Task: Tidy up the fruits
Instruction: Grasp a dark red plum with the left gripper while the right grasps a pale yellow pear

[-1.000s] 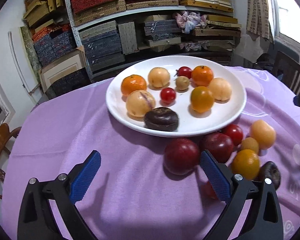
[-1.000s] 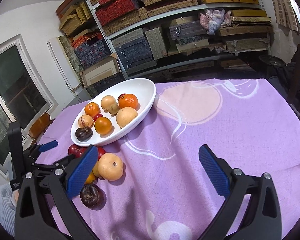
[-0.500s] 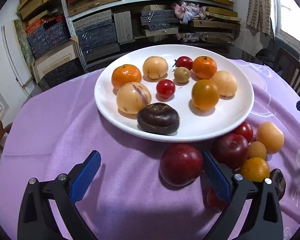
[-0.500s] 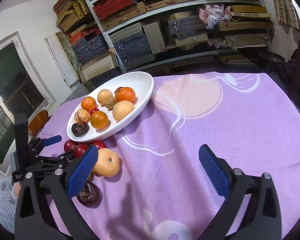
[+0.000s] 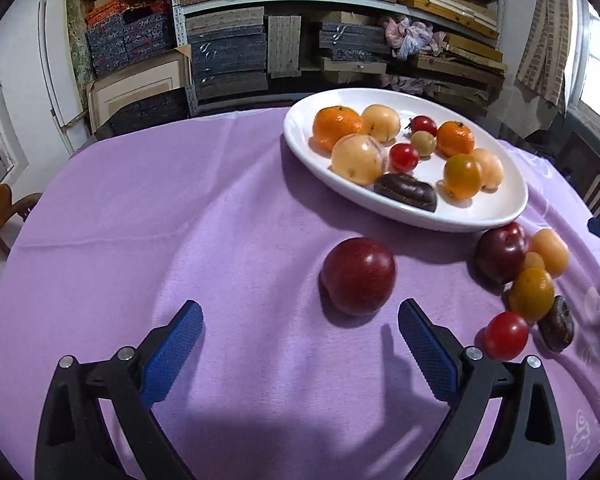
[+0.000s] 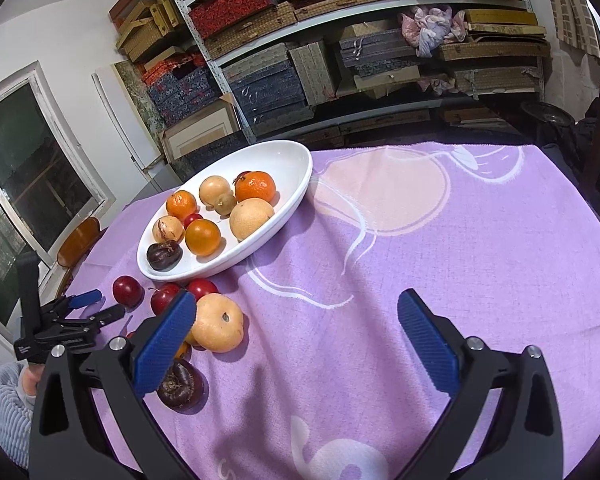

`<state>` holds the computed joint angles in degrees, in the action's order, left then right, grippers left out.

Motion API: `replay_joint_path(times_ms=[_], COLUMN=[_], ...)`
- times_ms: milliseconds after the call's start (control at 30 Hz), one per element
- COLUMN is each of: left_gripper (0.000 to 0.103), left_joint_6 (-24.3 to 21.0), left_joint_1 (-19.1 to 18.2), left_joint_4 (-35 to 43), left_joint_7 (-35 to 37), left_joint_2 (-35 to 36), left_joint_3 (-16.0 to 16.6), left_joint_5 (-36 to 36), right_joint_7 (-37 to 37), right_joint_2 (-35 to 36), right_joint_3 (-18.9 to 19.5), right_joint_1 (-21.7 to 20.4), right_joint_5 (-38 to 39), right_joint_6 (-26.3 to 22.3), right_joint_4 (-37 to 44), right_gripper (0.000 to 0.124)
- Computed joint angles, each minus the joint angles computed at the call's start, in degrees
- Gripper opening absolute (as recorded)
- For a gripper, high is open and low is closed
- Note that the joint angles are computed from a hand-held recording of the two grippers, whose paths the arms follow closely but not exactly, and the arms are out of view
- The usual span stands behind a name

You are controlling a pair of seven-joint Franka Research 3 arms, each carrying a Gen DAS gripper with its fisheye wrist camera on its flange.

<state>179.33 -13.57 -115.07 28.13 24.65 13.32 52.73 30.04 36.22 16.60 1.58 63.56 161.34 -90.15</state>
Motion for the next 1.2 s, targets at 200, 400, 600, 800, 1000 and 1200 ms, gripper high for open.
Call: replay_joint_path(times_ms=[200, 400, 600, 800, 1000, 1200], left_gripper=[0.071, 0.054, 0.05, 0.04, 0.04, 0.04], left_joint_6=[-0.7, 1.2, 2.9, 0.9, 2.4, 2.9], left_joint_1=[8.6, 7.5, 5.7, 4.4, 8.1, 8.3], left_joint_4=[2.0, 1.9, 1.8, 2.8, 1.9, 1.4], left_joint_7=[12.8, 16.8, 20.0, 23.1, 26.8, 28.9], left_joint_2=[2.1, 2.9, 3.3, 3.8, 3.7, 3.5], left_joint_3=[-11.5, -10.9, -9.2, -8.6, -12.4, -12.8], left_joint_5=[-10.7, -15.2, -19.4, -22.3, -26.1, -28.4], right_joint_7=[-1.5, -5.6, -9.7, -15.9, -8.8, 3.5], right_joint_2=[-0.1, -0.9, -2.0, -3.8, -2.5, 1.7], right_joint_3=[0.7, 1.2, 1.0, 0.9, -3.3, -4.9], right_joint_1=[-0.5, -0.6, 0.2, 2.1, 8.1, 8.9], right_joint_5=[0.9, 2.6, 3.7, 3.6, -8.1, -18.3], right_joint_6=[0.2, -0.3, -0.7, 0.5, 3.0, -0.8], right_joint_4=[-0.2, -1.0, -2.3, -4.9, -4.7, 1.1], right_gripper=[0.099, 0.099, 0.099, 0.096, 0.057, 0.048])
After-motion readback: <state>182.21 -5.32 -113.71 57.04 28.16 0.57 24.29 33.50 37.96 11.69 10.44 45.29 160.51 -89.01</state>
